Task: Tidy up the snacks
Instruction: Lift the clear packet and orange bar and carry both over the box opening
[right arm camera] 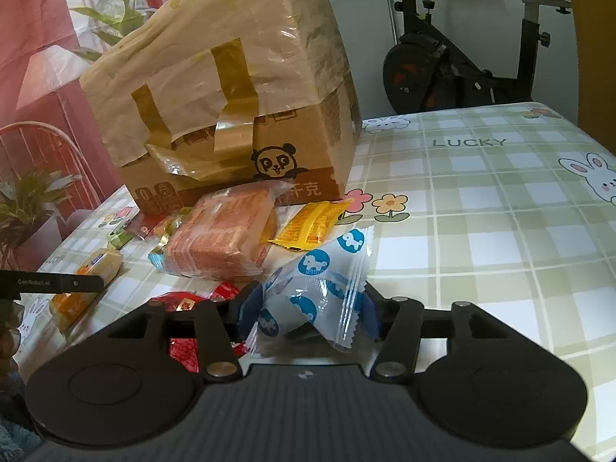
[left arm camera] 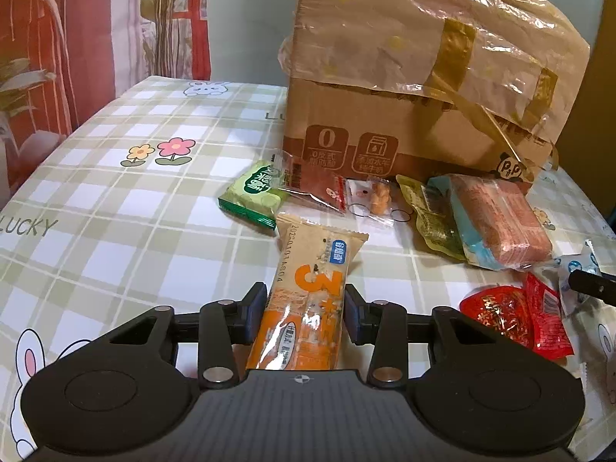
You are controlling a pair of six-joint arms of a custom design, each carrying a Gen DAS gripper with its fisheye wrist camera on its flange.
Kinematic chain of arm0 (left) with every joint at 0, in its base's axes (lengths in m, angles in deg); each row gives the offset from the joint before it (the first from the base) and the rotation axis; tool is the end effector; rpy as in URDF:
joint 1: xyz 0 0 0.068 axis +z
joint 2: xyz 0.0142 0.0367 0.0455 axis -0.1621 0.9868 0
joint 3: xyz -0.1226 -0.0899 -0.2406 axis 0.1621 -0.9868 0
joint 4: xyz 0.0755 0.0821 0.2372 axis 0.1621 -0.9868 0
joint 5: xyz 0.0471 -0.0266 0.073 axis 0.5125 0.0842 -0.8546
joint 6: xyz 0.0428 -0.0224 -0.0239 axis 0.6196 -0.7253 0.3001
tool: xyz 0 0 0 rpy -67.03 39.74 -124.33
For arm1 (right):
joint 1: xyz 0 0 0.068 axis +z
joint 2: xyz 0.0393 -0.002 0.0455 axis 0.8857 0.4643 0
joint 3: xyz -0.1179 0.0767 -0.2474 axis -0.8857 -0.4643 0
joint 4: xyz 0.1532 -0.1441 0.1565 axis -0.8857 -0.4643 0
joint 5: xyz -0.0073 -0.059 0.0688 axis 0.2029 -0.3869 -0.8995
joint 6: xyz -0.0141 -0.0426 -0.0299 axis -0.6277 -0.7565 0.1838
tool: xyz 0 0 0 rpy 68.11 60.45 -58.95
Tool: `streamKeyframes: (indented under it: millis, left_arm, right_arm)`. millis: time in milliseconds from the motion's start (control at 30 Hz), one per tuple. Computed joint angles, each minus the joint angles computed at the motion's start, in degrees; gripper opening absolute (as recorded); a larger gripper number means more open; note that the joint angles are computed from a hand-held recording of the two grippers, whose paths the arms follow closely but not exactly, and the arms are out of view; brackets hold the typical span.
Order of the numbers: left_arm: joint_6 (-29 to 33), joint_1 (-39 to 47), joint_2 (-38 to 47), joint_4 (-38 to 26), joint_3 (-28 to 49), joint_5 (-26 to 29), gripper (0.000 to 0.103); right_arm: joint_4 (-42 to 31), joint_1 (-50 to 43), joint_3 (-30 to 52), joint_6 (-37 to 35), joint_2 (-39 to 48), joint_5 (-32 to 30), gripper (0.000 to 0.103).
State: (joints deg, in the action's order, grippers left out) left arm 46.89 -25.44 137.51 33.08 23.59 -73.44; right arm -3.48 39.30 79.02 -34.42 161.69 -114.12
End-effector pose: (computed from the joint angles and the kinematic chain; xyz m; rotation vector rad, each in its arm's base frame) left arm 0.2035 -0.0469 0.1241 -0.3769 2.3458 0.0396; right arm 0.2752 -0.0878 0.1253 -0.4147 2.2139 0.6429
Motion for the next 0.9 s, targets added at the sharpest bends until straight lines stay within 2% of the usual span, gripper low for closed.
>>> streamKeyframes:
  millis: [333, 400, 500, 633, 733, 900]
  left_arm:
    - [0.0, -0.5, -0.6, 1.2, -1.2, -0.5, 0.047]
    - [0.0, -0.4, -1.0, 1.4, -1.5, -0.7, 0.043]
    - [-0.8, 2.8, -3.8, 2.1, -3.0, 3.4, 0.042]
    - [-0.5, 1.9, -8.6, 0.7, -3.8, 1.6, 0.041]
    - [-0.3, 0.7, -12.3, -1.0, -3.8, 0.5, 0.041]
    - [1.1, -0.7, -18.7, -5.4, -2.2, -2.0, 0.041]
  right_arm:
    - [1.7, -0.1, -1.1, 1.1, -0.8, 0.1, 0.061]
    - [1.4, -0.2, -0.9, 0.9, -0.6, -0.2, 0.061]
    - [1.0, -0.8, -0.7, 0.2, -0.4, -1.7, 0.053]
    - [1.1, -1.6, -1.1, 0.6, -1.3, -3.4, 0.040]
    - [0.9, -2.0, -1.3, 1.1, -2.9, -3.9, 0.036]
    - [0.3, -3.3, -0.8, 2.3, -7.0, -7.2, 0.035]
